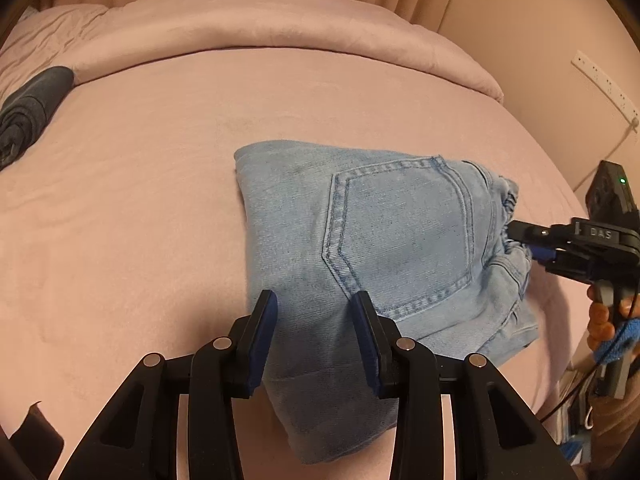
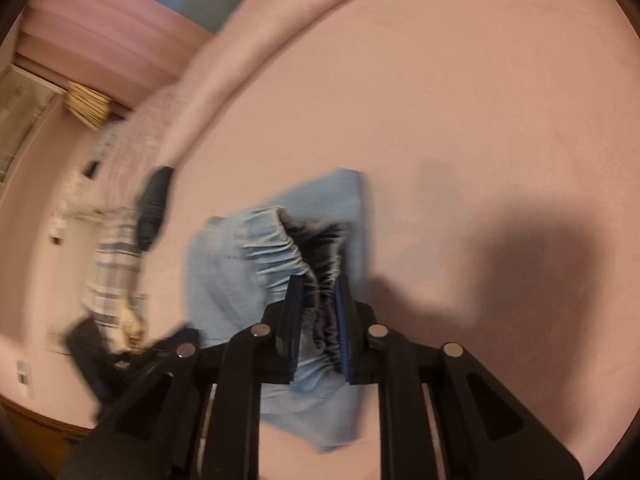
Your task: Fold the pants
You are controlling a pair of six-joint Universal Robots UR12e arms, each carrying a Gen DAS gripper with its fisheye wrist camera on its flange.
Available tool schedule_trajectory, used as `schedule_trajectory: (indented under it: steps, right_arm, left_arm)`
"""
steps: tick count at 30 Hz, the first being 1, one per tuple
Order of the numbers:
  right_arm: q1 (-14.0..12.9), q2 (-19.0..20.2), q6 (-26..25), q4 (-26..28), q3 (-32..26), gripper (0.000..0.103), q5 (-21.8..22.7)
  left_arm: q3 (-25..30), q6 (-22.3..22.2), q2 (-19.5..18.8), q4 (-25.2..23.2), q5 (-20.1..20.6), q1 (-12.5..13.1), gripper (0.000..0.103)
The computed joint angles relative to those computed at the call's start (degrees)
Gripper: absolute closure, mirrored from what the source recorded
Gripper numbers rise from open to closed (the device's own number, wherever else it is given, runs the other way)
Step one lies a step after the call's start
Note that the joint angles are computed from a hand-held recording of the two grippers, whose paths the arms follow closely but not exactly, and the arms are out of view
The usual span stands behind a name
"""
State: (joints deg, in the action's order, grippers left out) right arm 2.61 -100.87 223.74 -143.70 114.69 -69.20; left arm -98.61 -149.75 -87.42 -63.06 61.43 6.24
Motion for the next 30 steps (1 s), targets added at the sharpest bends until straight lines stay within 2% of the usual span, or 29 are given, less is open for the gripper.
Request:
schedule_trajectory:
  steps: [2,4,6,10,13,15,17,19,20,21,23,25,27,28,29,30]
  right_arm:
    - [-0.2,-0.8,-1.3,-0.1,0.2,0.072,-0.6]
    - [1.7,-1.4,-5.5,3.3,-1.7,0.07,-7.5]
    - [3.3,-1.8,-9.3,3.4,-3.0,0.07,-12.2]
    - [3.5,-1.1,-15.1,-0.8,-4.3,0.075,-7.3]
    - [4.8,0.8,-19.5,0.2,-6.2,0.083,-5.8]
    - [6.3,2.2,-23.0,3.7,-7.8,0.086,-7.8]
    - [7.1,3.2,-24.3,8.0,-9.0,0.089,-9.1]
    - [7.5,3.2,-25.3,13.6,-8.8,0.093,-10.0]
    - [7.4,2.9,-25.2,14.3,-7.7,0.095,-9.2]
    - [6.7,1.9,-24.2,12.7,-5.8,0.095,-7.1]
    - [6.4,0.9,-23.5,10.2,-4.3,0.095,-6.3]
    - [5.5,0.8,-24.1,11.3,-4.5,0.095,-4.7]
    - [4.6,0.9,-24.8,12.6,-5.2,0.091,-2.6]
    - [4.2,0.9,-25.1,12.8,-5.7,0.086,-1.6]
    - [3.9,1.0,-25.8,12.2,-6.2,0.075,-0.2]
    - [3.6,1.1,-26.4,11.4,-6.5,0.07,0.9]
  left_arm:
    - [0.0,-0.9,0.0,1.0,0.2,-0.1,0.066]
    - [-0.3,-2.5,0.3,4.6,0.2,0.1,0.066]
    - [0.0,-3.1,0.2,6.4,-0.9,0.2,0.066]
    - [2.3,-1.2,-1.5,6.7,-1.6,-1.6,0.066]
    - [4.9,-1.1,-4.2,5.3,-0.3,-3.9,0.066]
    - [7.1,-2.4,-6.7,3.3,1.8,-5.7,0.066]
    - [8.6,-3.2,-9.0,2.9,5.0,-7.5,0.066]
    - [9.6,-4.9,-10.7,2.1,5.4,-8.2,0.066]
    - [9.8,-5.9,-11.3,2.0,4.7,-8.3,0.066]
    - [10.0,-6.5,-11.6,2.0,4.1,-8.2,0.066]
    - [10.1,-6.2,-11.6,1.4,2.5,-7.7,0.066]
    - [9.9,-5.7,-11.0,0.4,0.6,-6.3,0.066]
    - [8.0,-6.2,-8.9,1.1,-2.3,-4.4,0.066]
    - [6.5,-6.6,-7.5,2.5,-3.1,-3.1,0.066]
    - [5.4,-6.7,-6.5,2.7,-3.7,-2.2,0.066]
    - [4.1,-6.8,-5.4,1.9,-5.5,-0.6,0.066]
